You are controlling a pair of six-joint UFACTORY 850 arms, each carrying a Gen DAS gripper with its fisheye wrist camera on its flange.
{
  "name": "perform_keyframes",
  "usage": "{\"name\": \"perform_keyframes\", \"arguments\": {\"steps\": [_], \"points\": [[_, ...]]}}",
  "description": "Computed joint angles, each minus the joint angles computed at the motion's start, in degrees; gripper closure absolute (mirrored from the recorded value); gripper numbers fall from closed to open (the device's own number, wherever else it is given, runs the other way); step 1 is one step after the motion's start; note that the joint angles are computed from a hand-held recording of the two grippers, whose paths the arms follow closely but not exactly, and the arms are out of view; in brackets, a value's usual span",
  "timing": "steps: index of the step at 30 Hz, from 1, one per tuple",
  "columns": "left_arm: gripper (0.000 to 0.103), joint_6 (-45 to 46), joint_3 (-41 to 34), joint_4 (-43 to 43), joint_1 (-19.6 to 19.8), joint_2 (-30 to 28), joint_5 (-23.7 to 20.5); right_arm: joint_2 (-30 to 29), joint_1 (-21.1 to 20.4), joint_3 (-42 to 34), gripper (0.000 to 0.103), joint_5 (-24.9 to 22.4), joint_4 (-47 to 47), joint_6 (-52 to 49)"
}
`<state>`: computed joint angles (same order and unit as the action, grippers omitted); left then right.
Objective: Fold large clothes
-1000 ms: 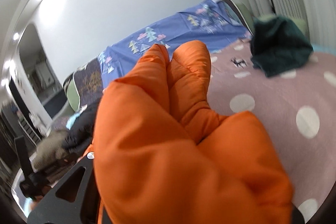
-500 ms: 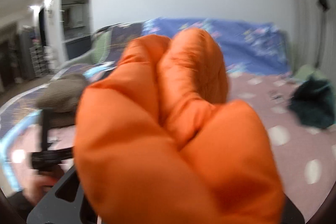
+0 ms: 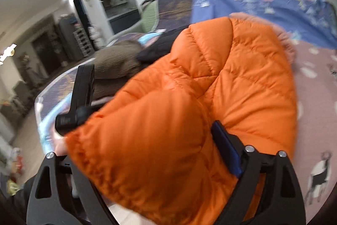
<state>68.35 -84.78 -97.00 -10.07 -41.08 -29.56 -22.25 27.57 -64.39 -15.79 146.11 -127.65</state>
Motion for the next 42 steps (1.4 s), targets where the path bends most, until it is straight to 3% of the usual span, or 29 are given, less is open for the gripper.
{"name": "perform_keyframes", "arguments": {"steps": [2, 5, 8, 10, 12, 13, 14, 15, 17, 18, 19, 21, 24, 27, 30, 33, 36, 39, 42], "points": [[0.029, 2.89, 2.13, -3.12, 1.09, 2.07, -0.02, 0.63, -1.25, 1.17, 0.011, -5.17, -9.86, 11.78], [0.029, 6.60, 5.09, -7.51, 2.46, 5.70, -0.71, 0.95, -3.32, 2.49, 0.011, -13.14, -16.15, 21.77], [0.029, 8.72, 5.68, -8.23, 2.06, 8.49, -0.45, 1.04, -4.97, 4.31, 0.011, -21.82, -17.79, 26.81], [0.029, 9.64, 5.09, -7.85, 1.16, 9.80, -0.55, 1.24, -5.24, 5.58, 0.012, -24.87, -16.23, 27.46], [0.030, 9.84, 3.83, -6.92, 0.15, 10.31, -0.94, 1.54, -4.87, 6.36, 0.033, -23.59, -13.69, 27.44], [0.031, 9.12, 2.48, -5.46, -0.78, 10.22, -1.12, 1.52, -4.46, 6.29, 0.054, -21.29, -12.56, 27.52], [0.031, 7.62, 0.94, -3.08, -1.65, 9.87, -1.08, 1.01, -4.33, 6.17, 0.068, -20.76, -12.16, 28.98], [0.034, 6.07, -0.41, -0.53, -2.47, 9.61, -0.75, 0.61, -4.25, 6.16, 0.073, -20.97, -12.00, 29.96], [0.058, 0.27, -5.19, 8.13, -4.97, 7.84, 0.97, 0.11, -3.08, 6.11, 0.081, -18.88, -8.80, 28.48], [0.080, -4.34, -8.30, 14.13, -6.52, 6.37, 1.96, -0.11, -2.52, 5.97, 0.082, -17.92, -7.33, 27.38], [0.087, -8.22, -10.46, 18.79, -7.62, 5.11, 2.50, -0.36, -1.97, 5.76, 0.082, -17.14, -6.09, 26.63], [0.088, -14.95, -14.10, 27.16, -9.57, 2.92, 4.23, -0.70, -1.21, 5.20, 0.082, -15.77, -4.45, 25.37], [0.088, -32.02, -22.24, 43.98, -11.55, -3.47, 5.87, -0.13, -0.12, 5.31, 0.084, -13.23, -2.99, 23.26], [0.091, -40.76, -26.56, 52.73, -11.57, -8.05, 5.89, 1.46, -1.36, 7.45, 0.084, -15.39, -8.79, 27.41], [0.094, -35.84, -27.57, 45.61, -10.36, -10.75, 4.76, 4.48, -3.87, 11.98, 0.083, -19.82, -10.02, 31.03], [0.094, -29.36, -24.96, 40.17, -10.24, -10.27, 6.96, 7.78, -5.57, 15.10, 0.083, -20.99, -3.57, 26.54], [0.094, -22.51, -22.48, 34.08, -10.26, -9.26, 9.10, 10.24, -6.12, 14.38, 0.082, -17.18, 12.41, 12.95], [0.094, -16.51, -20.45, 27.90, -10.07, -8.46, 10.06, 8.28, -7.44, 8.67, 0.082, -11.82, 24.29, 2.27], [0.094, -13.50, -19.51, 24.94, -9.82, -8.00, 10.15, 3.00, -8.69, 1.64, 0.082, -7.11, 26.97, -0.95]]}}
